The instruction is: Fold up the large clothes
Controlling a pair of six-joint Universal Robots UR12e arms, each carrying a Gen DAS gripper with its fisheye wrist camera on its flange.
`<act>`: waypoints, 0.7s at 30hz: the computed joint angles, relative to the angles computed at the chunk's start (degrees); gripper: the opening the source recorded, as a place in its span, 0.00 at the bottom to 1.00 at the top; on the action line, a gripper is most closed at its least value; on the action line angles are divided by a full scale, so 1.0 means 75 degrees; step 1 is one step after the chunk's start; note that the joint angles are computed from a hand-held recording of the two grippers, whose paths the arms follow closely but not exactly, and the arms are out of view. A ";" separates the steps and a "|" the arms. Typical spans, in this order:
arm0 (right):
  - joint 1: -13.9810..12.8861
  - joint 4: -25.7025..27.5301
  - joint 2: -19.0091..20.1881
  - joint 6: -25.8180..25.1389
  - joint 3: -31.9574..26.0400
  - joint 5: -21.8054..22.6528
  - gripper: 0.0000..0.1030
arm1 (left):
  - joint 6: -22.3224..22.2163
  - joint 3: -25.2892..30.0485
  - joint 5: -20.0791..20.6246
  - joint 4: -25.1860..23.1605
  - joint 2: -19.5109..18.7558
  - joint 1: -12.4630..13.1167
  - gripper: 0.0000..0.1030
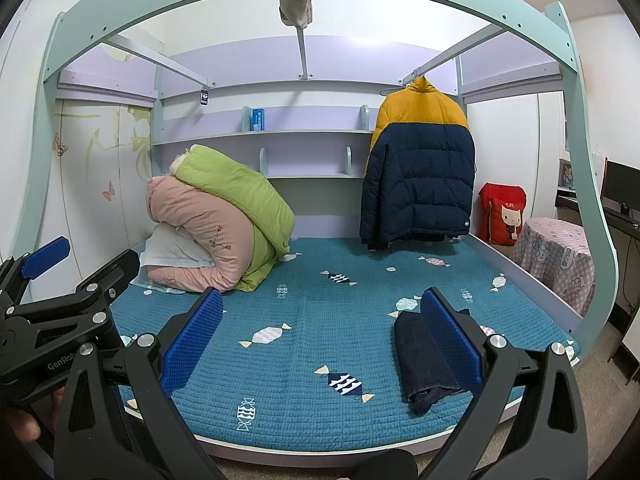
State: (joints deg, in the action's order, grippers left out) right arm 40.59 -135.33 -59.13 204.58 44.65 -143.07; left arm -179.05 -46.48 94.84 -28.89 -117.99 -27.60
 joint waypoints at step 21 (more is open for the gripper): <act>0.0031 0.0078 0.0060 0.0056 -0.0091 -0.0069 0.93 | 0.0000 0.0039 -0.0026 -0.0028 -0.0017 0.0015 0.95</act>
State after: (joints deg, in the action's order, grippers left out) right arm 40.83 -134.75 -58.69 205.00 43.97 -143.59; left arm -179.05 -46.19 94.65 -29.10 -118.12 -27.49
